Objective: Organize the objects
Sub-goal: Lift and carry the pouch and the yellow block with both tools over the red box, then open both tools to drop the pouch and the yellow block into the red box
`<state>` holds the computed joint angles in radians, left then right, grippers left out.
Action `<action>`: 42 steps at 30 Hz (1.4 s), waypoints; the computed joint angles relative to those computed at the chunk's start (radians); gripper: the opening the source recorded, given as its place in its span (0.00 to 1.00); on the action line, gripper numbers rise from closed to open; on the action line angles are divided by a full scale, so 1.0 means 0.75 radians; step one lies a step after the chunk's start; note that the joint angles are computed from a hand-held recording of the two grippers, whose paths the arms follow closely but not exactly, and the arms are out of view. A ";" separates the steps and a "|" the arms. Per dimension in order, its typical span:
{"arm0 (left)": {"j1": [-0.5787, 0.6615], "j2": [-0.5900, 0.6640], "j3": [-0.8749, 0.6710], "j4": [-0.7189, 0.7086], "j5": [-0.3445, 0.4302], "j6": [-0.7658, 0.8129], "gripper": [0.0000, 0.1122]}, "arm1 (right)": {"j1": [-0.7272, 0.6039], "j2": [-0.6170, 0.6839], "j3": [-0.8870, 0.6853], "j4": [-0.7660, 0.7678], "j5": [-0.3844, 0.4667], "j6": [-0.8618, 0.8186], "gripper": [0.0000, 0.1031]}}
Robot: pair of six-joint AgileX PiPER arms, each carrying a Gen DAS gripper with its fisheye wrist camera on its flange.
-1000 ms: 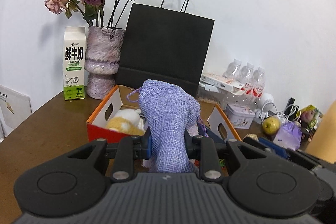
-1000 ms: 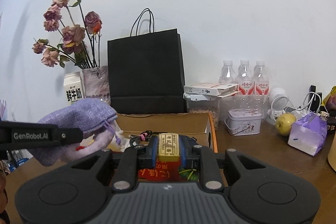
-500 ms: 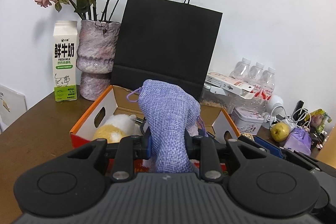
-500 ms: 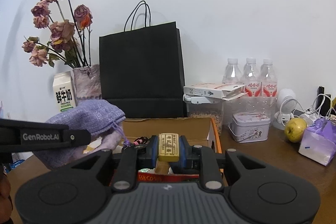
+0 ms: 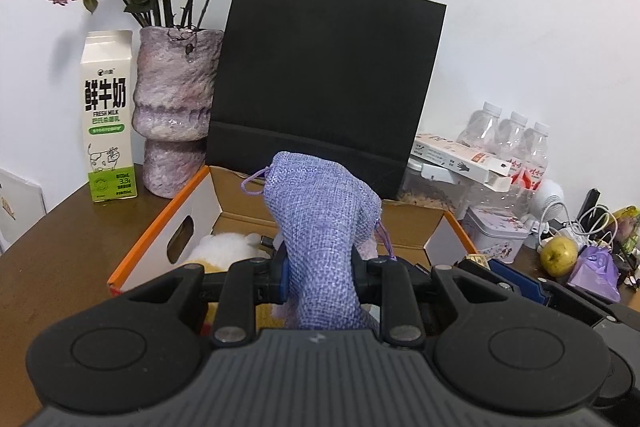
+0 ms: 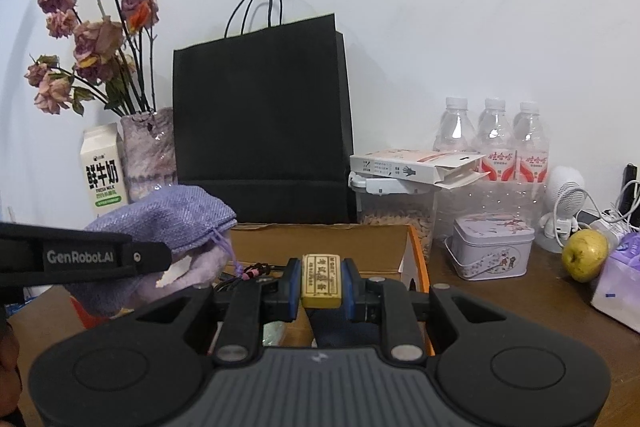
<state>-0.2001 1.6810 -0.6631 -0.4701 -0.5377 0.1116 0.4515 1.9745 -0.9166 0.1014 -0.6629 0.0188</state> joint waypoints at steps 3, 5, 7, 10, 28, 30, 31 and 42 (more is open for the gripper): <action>0.014 0.046 -0.049 0.001 0.009 0.015 0.22 | -0.018 0.036 -0.060 -0.041 0.040 0.027 0.19; 0.025 0.075 -0.084 0.008 0.016 0.023 0.23 | -0.030 0.060 -0.099 -0.062 0.061 0.038 0.19; 0.037 0.107 -0.119 0.014 0.024 0.033 0.23 | -0.037 0.083 -0.137 -0.073 0.082 0.040 0.19; 0.049 0.152 -0.167 0.028 0.034 0.042 0.23 | -0.047 0.115 -0.190 -0.087 0.113 0.039 0.19; 0.137 0.348 -0.391 0.225 0.117 -0.050 0.24 | -0.061 0.253 -0.423 -0.097 0.264 -0.006 0.19; 0.154 0.354 -0.398 0.303 0.127 -0.115 0.24 | -0.061 0.257 -0.432 -0.097 0.272 -0.011 0.19; 0.163 0.355 -0.398 0.344 0.129 -0.153 0.24 | -0.061 0.258 -0.434 -0.097 0.275 -0.011 0.19; 0.176 0.354 -0.381 0.413 0.100 -0.199 0.38 | -0.057 0.259 -0.435 -0.073 0.298 -0.035 0.20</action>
<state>-0.0682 1.9462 -0.9489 -0.1605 -0.4625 -0.0377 0.4086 2.1690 -1.2427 0.0465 -0.4391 -0.0071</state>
